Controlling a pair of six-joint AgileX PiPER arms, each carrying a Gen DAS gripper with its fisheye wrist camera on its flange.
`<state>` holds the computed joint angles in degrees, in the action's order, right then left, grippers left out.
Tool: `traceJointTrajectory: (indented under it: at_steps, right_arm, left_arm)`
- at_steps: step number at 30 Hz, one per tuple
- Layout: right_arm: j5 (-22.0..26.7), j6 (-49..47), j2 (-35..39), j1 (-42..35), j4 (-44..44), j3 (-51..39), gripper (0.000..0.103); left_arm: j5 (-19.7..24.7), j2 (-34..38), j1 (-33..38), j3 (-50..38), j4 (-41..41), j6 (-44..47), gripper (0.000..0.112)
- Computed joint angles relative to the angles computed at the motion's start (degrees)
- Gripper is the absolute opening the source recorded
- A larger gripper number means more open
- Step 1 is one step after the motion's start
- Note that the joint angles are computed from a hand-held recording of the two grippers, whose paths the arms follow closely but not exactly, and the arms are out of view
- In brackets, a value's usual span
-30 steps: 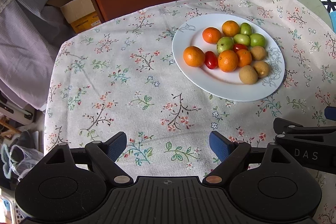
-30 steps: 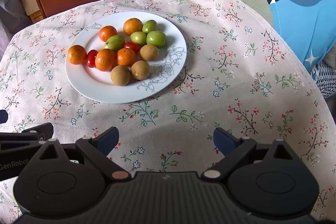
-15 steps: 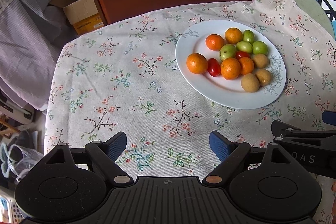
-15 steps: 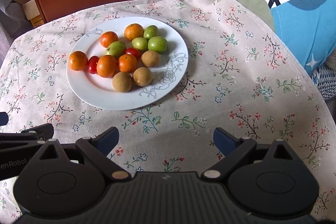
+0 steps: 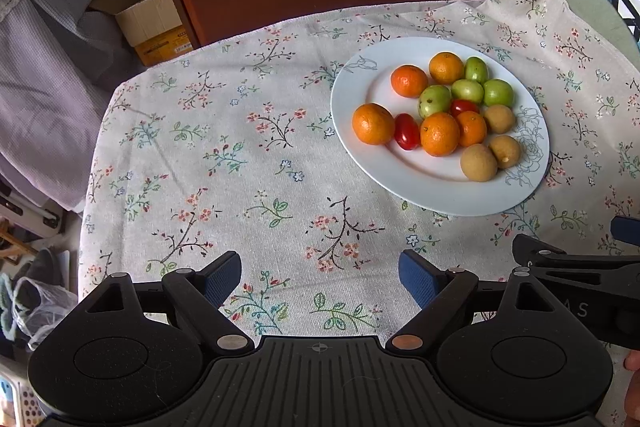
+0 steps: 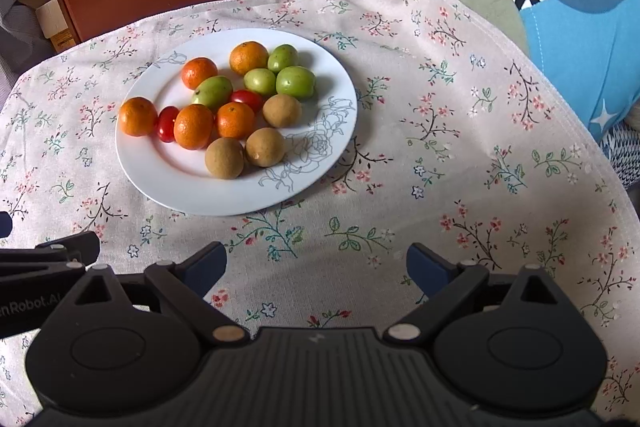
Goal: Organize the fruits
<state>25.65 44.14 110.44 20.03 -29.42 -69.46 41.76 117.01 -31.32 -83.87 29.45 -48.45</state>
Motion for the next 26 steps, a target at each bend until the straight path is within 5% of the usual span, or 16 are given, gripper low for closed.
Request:
traceJointTrajectory:
  at_steps: [26]
  right_arm:
    - [-0.07, -1.6, 0.88, 0.08, 1.6, -0.58, 0.096]
  left_arm:
    - [-0.71, -0.32, -0.19, 0.94, 1.81, -0.9, 0.087]
